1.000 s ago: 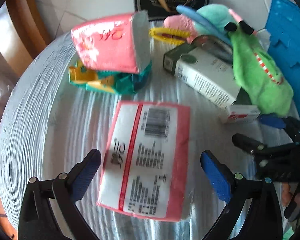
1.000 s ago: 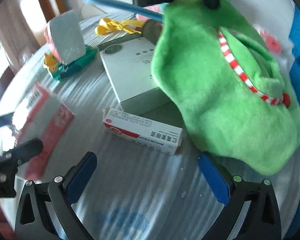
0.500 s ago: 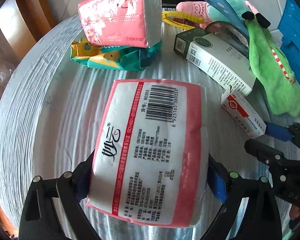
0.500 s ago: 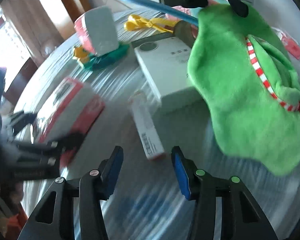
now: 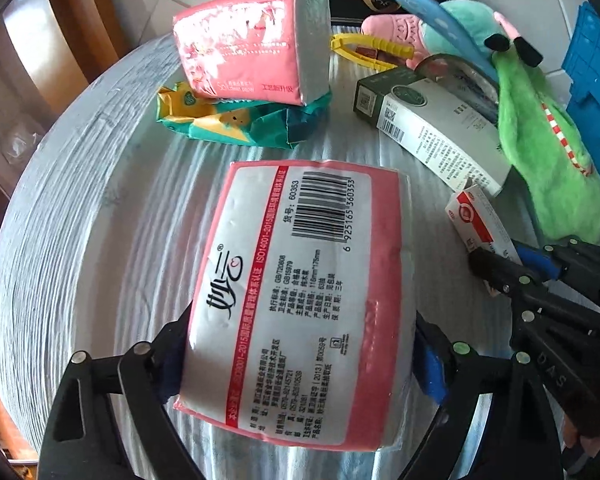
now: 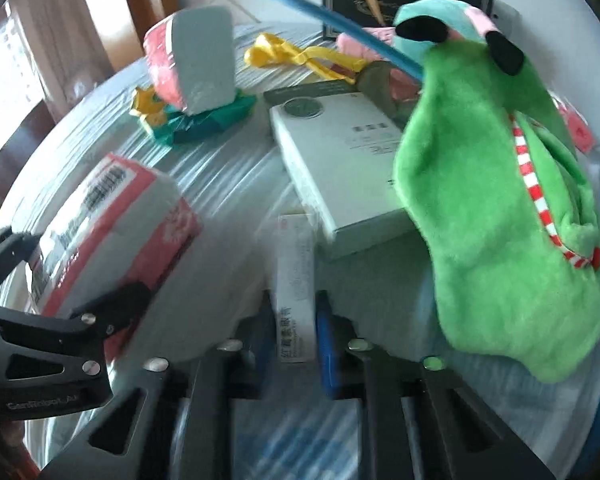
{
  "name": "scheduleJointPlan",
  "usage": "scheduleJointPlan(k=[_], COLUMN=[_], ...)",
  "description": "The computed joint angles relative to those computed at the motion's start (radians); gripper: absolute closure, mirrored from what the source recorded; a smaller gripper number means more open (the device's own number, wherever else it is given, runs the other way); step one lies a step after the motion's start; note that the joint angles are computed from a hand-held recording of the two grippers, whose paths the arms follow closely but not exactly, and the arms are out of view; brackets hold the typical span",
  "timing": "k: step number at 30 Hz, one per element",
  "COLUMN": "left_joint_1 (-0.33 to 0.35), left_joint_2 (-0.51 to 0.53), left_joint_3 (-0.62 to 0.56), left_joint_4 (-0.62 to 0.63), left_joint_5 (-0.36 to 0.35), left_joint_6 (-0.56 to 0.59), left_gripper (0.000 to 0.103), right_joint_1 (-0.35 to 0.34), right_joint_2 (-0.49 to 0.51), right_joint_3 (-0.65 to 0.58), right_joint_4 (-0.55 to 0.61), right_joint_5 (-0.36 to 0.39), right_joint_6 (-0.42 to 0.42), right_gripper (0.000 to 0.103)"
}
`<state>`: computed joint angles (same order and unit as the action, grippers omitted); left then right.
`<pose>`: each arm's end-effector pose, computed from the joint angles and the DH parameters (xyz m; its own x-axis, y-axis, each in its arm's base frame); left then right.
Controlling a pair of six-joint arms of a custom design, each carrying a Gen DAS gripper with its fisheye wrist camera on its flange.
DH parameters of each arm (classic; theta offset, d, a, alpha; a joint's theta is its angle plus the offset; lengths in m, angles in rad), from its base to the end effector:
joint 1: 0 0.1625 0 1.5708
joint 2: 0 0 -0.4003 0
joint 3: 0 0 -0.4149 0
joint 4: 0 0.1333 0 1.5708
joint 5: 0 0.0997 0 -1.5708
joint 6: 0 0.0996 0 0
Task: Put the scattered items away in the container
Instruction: 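Grasp the small white-and-red medicine box with the right tool and lift, then carry both items over the blue crate and open both tools to drop them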
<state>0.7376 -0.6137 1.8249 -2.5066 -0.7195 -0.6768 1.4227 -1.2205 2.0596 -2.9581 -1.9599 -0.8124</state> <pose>-0.2680 -0.5249 -0.0856 -0.6736 0.0821 -0.7346 0.3724 0.8961 -0.2413 0.0137 -0.5558 0.2031 -0.7007 -0.3844 0.6010 -0.5565 0.8216 -0.1234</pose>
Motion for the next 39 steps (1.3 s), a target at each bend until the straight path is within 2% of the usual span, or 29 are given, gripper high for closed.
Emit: scheduleJointPlan(k=[6,11,17,22,29,35,39], left_joint_1=[-0.053,-0.116,-0.187,-0.245,-0.317,-0.37,-0.413], left_joint_2=[-0.037,-0.101,-0.193,-0.265,-0.285,-0.247,-0.182], left_joint_3=[0.03,0.061,0.12,0.163,0.158,0.087,-0.003], left_joint_4=[0.001,0.008,-0.065,-0.157,-0.271,-0.31,-0.325], left_joint_5=[0.025,0.046,0.072,0.073,0.045,0.001,-0.023], left_joint_6=[-0.029,-0.035,0.033,0.125,0.245,0.327,0.387], left_gripper=[0.014,0.013,0.013,0.013,0.013,0.013,0.013], right_joint_1=[0.013,0.052,0.128,0.232,0.348,0.396,0.396], right_joint_2=[-0.089,-0.147,-0.251,-0.315,-0.436,-0.534,-0.612], right_joint_3=[0.054,0.078,0.116,0.14,0.151,0.148,0.139], right_joint_4=[-0.001,-0.015,-0.03,-0.074,-0.105,-0.128,-0.135], right_joint_5=[0.034,0.046,0.041,-0.012,-0.117,-0.188,-0.209], right_joint_6=[-0.028,-0.001,0.072,0.124,0.161,0.157,0.138], right_gripper=[0.086,0.086,0.086,0.086,0.085,0.085,0.085])
